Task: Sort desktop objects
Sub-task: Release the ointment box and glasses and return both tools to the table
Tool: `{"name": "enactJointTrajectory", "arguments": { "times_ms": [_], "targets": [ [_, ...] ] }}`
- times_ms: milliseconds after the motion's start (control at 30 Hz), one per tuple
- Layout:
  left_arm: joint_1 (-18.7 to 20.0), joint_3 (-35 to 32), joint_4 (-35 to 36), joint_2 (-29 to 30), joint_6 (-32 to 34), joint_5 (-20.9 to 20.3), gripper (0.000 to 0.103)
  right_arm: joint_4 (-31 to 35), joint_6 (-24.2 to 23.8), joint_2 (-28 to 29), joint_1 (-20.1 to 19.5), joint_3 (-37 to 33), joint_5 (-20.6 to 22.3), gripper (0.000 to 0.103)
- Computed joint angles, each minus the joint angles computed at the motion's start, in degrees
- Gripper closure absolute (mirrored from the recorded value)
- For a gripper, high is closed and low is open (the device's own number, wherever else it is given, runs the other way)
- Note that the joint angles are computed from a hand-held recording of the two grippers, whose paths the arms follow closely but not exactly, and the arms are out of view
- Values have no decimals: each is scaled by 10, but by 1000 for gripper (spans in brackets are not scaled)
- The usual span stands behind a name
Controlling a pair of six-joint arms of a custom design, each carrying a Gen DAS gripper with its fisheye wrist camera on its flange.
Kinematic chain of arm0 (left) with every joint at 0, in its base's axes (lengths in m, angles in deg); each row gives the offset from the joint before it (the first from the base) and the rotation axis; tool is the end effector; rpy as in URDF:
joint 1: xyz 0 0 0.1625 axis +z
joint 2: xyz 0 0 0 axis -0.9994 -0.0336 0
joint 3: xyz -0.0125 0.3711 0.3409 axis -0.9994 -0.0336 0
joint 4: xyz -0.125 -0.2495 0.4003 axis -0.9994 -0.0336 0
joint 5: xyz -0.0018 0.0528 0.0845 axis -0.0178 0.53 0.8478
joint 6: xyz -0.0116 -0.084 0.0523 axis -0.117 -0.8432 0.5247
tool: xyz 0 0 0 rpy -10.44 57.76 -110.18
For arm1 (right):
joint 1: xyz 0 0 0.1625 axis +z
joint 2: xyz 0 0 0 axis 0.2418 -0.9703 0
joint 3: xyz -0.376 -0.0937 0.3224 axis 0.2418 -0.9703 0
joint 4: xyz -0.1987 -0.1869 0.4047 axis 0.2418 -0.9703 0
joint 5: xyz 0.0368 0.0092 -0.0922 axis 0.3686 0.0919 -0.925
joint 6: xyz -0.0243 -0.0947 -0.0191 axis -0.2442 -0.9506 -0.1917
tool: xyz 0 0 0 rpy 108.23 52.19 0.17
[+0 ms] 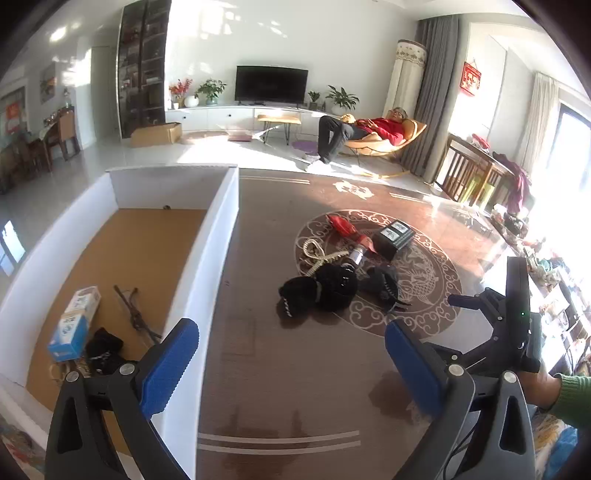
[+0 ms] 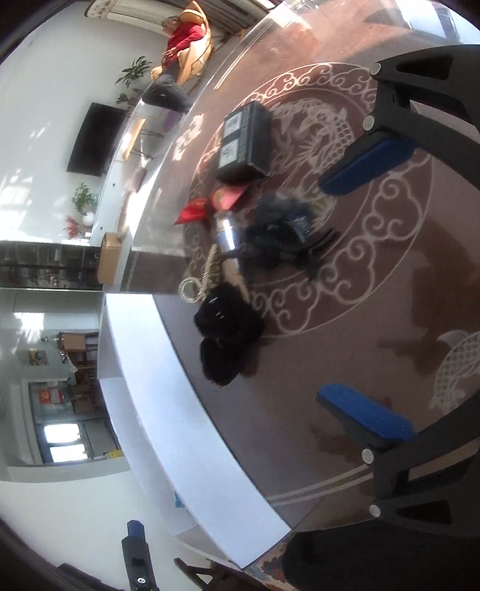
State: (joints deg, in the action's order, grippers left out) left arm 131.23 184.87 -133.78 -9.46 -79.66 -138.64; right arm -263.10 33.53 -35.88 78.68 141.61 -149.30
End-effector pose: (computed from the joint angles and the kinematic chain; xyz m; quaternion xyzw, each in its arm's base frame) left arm -0.3865 -0.6197 0.1283 0.3296 0.8909 -0.2392 0.2010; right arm 0.1120 -0.5776 0.3210 0.2331 -0.8687 0.2786 0.3367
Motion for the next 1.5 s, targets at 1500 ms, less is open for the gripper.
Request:
{"name": "enactJointTrajectory", "arguments": {
  "times_ms": [1500],
  "targets": [
    [32, -23, -40, 129, -22, 37, 0, -1, 78, 79, -29, -78, -53, 0]
  ]
}}
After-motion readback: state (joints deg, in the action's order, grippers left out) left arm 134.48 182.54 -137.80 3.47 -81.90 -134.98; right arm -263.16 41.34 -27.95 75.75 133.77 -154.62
